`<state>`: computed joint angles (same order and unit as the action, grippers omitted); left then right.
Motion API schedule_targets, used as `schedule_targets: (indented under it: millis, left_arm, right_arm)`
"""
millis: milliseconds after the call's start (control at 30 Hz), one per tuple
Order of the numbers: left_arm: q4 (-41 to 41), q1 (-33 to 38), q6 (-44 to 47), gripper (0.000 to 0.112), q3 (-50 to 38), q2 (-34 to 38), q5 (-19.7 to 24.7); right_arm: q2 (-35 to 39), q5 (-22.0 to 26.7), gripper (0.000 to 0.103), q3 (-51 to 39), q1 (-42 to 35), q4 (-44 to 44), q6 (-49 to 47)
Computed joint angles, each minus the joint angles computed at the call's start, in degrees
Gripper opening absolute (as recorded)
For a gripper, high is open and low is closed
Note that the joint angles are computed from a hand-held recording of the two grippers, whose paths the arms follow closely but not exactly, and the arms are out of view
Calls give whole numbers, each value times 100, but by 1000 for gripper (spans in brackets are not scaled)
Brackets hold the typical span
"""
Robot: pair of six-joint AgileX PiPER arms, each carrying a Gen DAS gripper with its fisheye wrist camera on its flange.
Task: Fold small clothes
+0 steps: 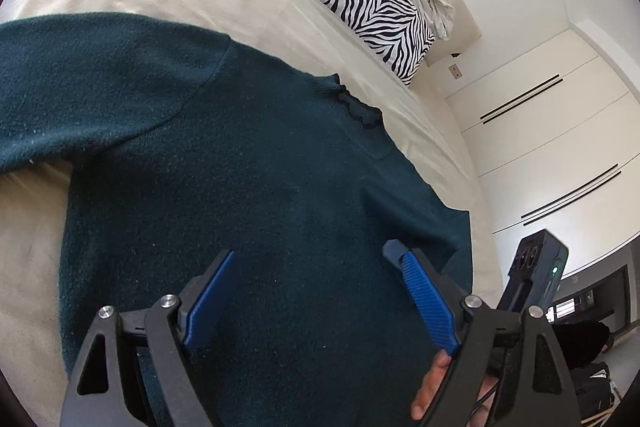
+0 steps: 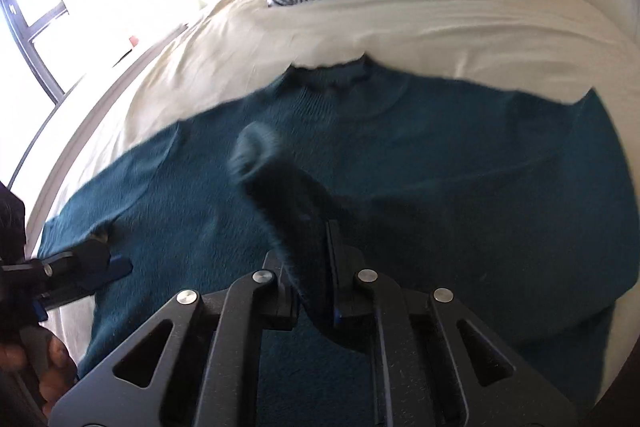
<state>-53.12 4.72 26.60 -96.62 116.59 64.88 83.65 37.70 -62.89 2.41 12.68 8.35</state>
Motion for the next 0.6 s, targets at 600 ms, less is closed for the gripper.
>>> schedule_targets:
  millis: [600]
  left_arm:
    - [753,-1254,-1249,55,-1507,927,383]
  right_arm:
    - [-2027,1337,57,3040,-3968,4850,-4419]
